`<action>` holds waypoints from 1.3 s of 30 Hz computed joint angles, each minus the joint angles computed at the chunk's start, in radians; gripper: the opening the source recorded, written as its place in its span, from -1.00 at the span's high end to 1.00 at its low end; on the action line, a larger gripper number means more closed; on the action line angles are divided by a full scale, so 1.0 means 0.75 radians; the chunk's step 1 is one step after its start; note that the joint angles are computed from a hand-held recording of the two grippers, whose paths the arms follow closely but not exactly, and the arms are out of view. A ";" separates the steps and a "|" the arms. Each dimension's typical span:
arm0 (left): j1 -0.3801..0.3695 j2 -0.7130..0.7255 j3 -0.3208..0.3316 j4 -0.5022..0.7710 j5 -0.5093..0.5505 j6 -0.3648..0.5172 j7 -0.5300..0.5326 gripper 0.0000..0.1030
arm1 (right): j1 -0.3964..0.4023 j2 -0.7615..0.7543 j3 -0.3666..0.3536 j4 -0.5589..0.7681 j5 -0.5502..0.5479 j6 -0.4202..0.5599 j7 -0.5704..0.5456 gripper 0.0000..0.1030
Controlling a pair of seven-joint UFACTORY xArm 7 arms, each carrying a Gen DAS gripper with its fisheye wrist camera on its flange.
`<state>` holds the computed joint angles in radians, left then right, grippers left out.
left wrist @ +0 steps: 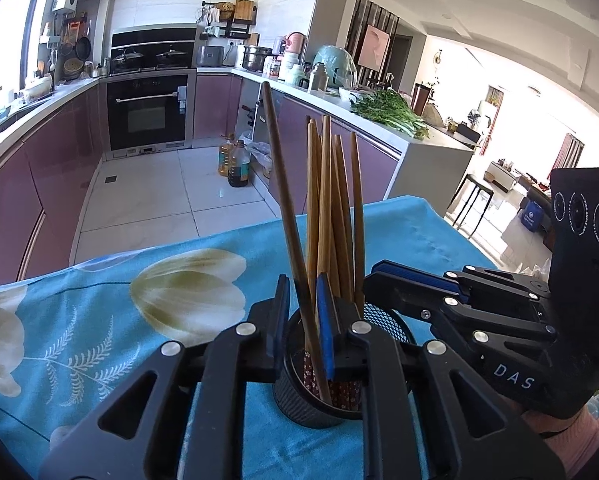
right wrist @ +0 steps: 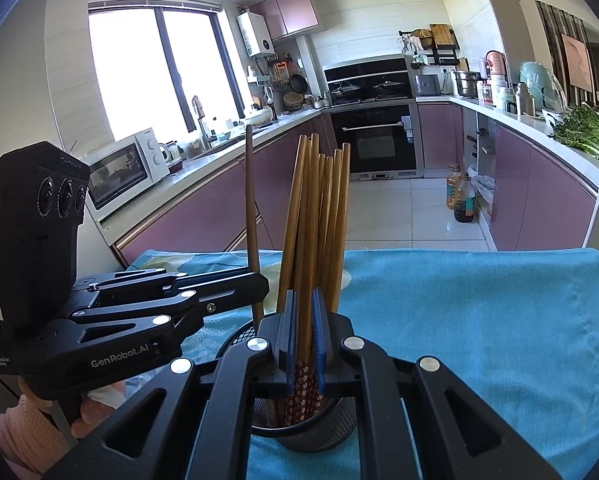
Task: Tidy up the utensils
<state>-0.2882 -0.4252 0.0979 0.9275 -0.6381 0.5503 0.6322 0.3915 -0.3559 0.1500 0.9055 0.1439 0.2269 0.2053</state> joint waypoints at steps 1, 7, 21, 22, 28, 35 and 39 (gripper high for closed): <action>0.004 -0.014 -0.003 -0.015 0.001 -0.015 0.001 0.55 | -0.001 -0.005 0.002 -0.005 -0.003 -0.002 0.001 0.75; 0.009 -0.139 -0.015 -0.147 0.046 -0.165 -0.039 0.05 | -0.043 -0.049 0.049 -0.039 -0.072 -0.026 0.066 0.43; 0.154 -0.498 -0.027 -0.483 0.332 -0.442 -0.306 -0.89 | -0.331 -0.242 0.309 -0.196 -0.374 -0.133 0.372 -0.88; 0.172 -0.519 -0.024 -0.497 0.356 -0.444 -0.321 -0.89 | -0.363 -0.261 0.338 -0.205 -0.400 -0.142 0.399 -0.88; 0.268 -0.654 -0.045 -0.601 0.470 -0.511 -0.445 -0.89 | -0.485 -0.368 0.451 -0.261 -0.483 -0.182 0.534 -0.88; 0.354 -0.779 -0.083 -0.691 0.598 -0.605 -0.566 -0.89 | -0.607 -0.486 0.577 -0.300 -0.542 -0.195 0.655 -0.88; 0.384 -0.820 -0.084 -0.709 0.665 -0.597 -0.630 -0.89 | -0.628 -0.521 0.609 -0.316 -0.546 -0.202 0.701 -0.88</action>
